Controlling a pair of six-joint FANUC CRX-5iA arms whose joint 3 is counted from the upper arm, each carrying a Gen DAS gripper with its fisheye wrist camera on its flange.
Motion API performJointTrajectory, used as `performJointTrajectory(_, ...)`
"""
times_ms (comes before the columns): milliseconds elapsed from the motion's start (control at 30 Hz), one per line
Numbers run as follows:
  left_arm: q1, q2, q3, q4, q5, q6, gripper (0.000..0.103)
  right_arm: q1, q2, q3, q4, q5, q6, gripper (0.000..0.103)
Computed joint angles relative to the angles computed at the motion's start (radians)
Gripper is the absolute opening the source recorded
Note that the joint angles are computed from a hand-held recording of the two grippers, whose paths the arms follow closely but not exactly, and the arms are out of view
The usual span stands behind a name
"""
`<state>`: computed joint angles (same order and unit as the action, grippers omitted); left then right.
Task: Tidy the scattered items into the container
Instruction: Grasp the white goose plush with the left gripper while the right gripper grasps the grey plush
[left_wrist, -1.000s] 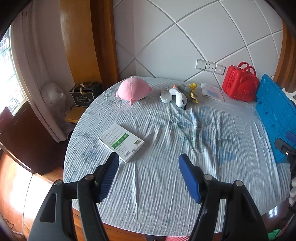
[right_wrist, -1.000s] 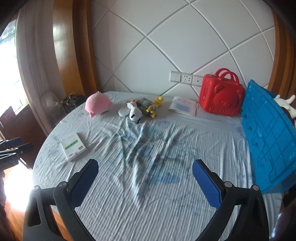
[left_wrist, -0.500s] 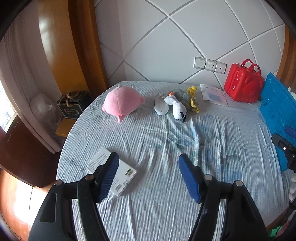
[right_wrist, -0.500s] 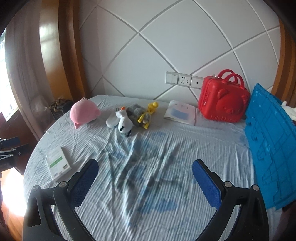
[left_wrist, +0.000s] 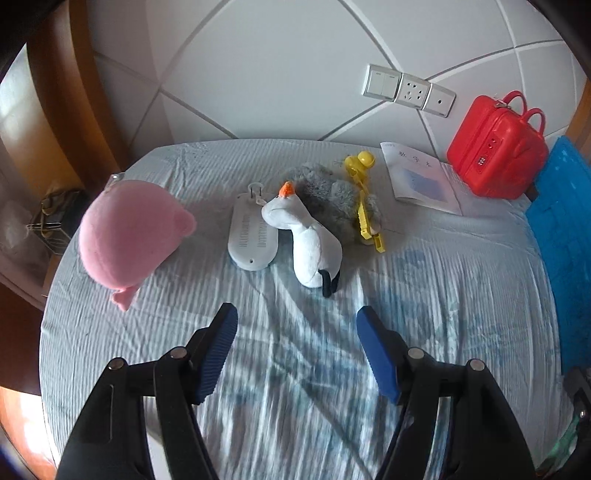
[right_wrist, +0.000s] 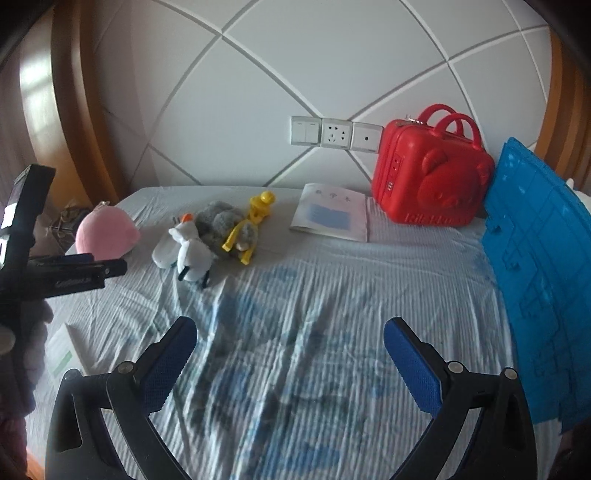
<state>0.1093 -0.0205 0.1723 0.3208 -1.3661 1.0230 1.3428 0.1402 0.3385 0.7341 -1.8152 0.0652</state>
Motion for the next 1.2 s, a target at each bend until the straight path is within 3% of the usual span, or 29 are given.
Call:
performJointTrajectory(167, -0.096, 0.118, 0.042, -0.049, 0.059, 0.044, 0.066, -0.088, -0.018, -0.067, -0.059, 0.066, 0.006, 0.103)
performJointTrajectory(400, -0.163, 0.226, 0.061, -0.078, 0.118, 0.049, 0.066, -0.203, -0.017, -0.138, -0.113, 0.156, 0.035, 0.103)
performJointTrajectory(433, -0.163, 0.226, 0.043, -0.07, 0.14, 0.029, 0.064, -0.22, -0.014, -0.145, -0.119, 0.17, 0.042, 0.103)
performJointTrajectory(467, -0.161, 0.225, 0.025, -0.059, 0.162, 0.008, 0.052, -0.237, -0.012, -0.153, -0.125, 0.186, 0.05, 0.103)
performJointTrajectory(600, -0.129, 0.191, -0.043, 0.001, 0.211, -0.072, 0.049, -0.307, -0.002, -0.192, -0.13, 0.277, 0.085, 0.103)
performJointTrajectory(900, 0.004, 0.123, -0.107, 0.057, 0.17, -0.16, 0.049, -0.439, 0.113, -0.161, -0.084, 0.588, 0.215, 0.103)
performJointTrajectory(1200, 0.064, 0.127, -0.125, 0.091, 0.156, -0.186, 0.049, -0.502, 0.299, 0.033, -0.114, 0.703, 0.429, 0.103)
